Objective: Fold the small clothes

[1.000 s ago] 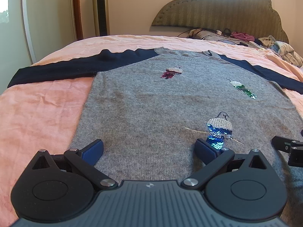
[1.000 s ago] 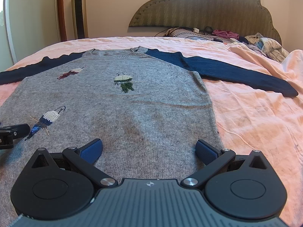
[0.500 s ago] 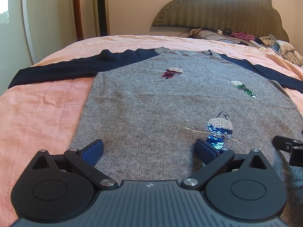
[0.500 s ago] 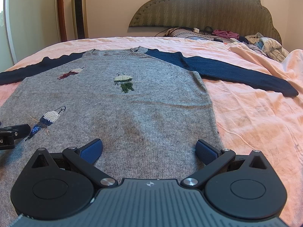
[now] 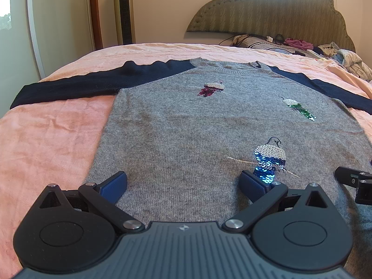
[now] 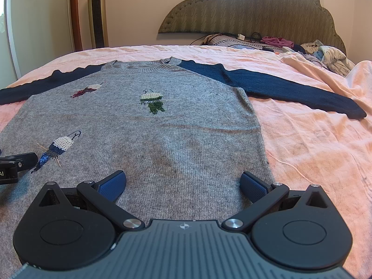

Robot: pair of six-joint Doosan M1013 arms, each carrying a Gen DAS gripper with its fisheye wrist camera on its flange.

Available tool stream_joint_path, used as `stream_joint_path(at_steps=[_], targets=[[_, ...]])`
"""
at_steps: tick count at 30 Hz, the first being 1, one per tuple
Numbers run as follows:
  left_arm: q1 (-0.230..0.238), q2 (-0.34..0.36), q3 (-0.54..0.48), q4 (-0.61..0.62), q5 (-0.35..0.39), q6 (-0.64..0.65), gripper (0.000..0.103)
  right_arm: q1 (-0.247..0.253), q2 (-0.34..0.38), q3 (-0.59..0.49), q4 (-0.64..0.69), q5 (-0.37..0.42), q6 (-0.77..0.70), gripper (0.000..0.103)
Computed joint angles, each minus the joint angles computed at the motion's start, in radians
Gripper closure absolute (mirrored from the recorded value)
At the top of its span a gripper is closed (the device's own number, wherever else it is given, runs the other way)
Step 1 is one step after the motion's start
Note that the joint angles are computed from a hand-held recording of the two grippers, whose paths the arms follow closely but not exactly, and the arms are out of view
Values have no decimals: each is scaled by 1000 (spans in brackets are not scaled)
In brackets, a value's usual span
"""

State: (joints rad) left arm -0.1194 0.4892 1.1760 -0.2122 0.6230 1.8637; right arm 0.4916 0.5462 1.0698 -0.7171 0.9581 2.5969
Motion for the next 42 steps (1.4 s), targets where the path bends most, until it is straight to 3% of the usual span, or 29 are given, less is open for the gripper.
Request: stream_joint_path(at_steps=[8, 10, 12, 15, 17, 19, 22, 24, 27, 29, 31, 32, 33, 35, 39, 42], targets=[[-2, 0, -1, 14, 0, -7, 0, -1, 2, -4, 6, 2, -5, 0], [-5, 0, -1, 29, -2, -16, 0, -10, 0, -18, 65, 5, -78, 0], [-5, -1, 0, 29, -3, -15, 0, -35, -30, 10, 139, -74, -96, 1], [-1, 0, 0, 8, 0, -7, 0, -93, -134, 157, -9, -329, 226, 0], [-2, 0, 1, 13, -3, -9, 0, -151, -183, 224, -157, -414, 487, 0], [-3, -1, 1, 13, -3, -9, 0, -216, -211, 272, -272, -431, 749, 0], [-3, 0, 1, 13, -3, -8, 0, -315, -227, 328, -318, -400, 1142, 0], [-3, -1, 2, 13, -3, -9, 0, -367, -231, 359, -283, -413, 1255, 11], [-3, -1, 2, 13, -3, -9, 0, -394, -214, 363, -243, -372, 1274, 28], [-3, -1, 2, 13, -3, -9, 0, -393, -202, 361, -295, -364, 1303, 28], [-3, -1, 2, 13, -3, -9, 0, -396, -187, 342, -282, -360, 1259, 27], [-3, -1, 2, 13, -3, -9, 0, -400, -180, 331, -269, -360, 1223, 31], [-3, -1, 2, 13, -3, -9, 0, -404, -172, 318, -238, -355, 1163, 54], [-3, -1, 2, 9, -3, -7, 0, -409, -153, 280, -134, -327, 1020, 88], [-2, -1, 2, -2, -3, -3, 0, -371, -135, 224, -240, -284, 1007, 89], [-1, -1, 1, -13, -3, 2, 0, -330, -110, 153, -253, -415, 898, 88]])
